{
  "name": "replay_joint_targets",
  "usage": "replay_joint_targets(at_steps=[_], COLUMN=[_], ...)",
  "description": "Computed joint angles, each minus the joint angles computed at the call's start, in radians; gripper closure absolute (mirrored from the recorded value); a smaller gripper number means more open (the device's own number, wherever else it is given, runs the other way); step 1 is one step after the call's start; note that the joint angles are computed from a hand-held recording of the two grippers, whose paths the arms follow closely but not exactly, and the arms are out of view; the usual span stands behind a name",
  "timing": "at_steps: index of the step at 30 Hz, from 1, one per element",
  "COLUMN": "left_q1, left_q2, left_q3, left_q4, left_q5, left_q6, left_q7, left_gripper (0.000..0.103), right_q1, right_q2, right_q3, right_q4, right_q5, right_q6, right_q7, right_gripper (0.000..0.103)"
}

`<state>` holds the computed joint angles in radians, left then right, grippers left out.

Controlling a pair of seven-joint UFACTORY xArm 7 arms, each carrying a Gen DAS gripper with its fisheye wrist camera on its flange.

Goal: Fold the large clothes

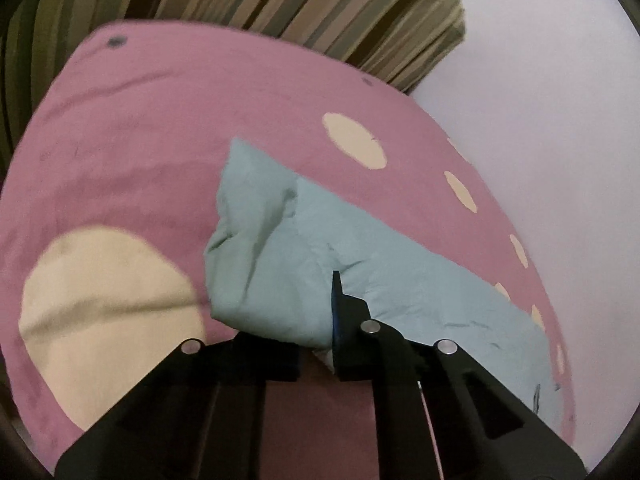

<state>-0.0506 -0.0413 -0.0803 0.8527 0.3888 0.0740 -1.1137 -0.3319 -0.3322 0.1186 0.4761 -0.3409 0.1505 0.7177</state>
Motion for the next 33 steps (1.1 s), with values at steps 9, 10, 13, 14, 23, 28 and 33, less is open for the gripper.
replay_joint_targets(at_steps=[9,10,13,14,23,28,33], left_q1=[-0.101,-0.126,-0.199,-0.222,-0.428,-0.556,-0.655], left_q2=[0.063,0.083,0.153,0.186,0.523,0.717,0.867], left_q3=[-0.055,-0.059,-0.074,-0.083,-0.169,-0.15,-0.107], left_q4=[0.215,0.247,0.354,0.398,0.856,1.122,1.321], left_q5=[0.162,0.144,0.12,0.103,-0.046,-0.086,-0.134], left_q6=[0.023,0.024,0.05,0.061,0.233,0.372,0.507], left_q7=[0.014,0.046,0.118,0.146,0.429,0.54,0.619], left_gripper=[0.096,0.097,0.097,0.097,0.098,0.098,0.098], right_q1=[0.013,0.014,0.02,0.019,0.033,0.066,0.102], right_q2=[0.006,0.005,0.009,0.007,0.003,0.002,0.002], right_q3=[-0.018,-0.019,-0.028,-0.026,-0.035,-0.068,-0.097], right_q4=[-0.004,-0.007,-0.01,-0.013,-0.033,-0.045,-0.054], right_q5=[0.019,0.023,0.043,0.048,0.112,0.171,0.234], right_q6=[-0.02,-0.023,-0.035,-0.04,-0.075,-0.1,-0.12], right_q7=[-0.017,-0.02,-0.035,-0.036,-0.067,-0.112,-0.158], right_gripper=[0.048,0.048,0.048,0.048,0.047,0.046,0.045])
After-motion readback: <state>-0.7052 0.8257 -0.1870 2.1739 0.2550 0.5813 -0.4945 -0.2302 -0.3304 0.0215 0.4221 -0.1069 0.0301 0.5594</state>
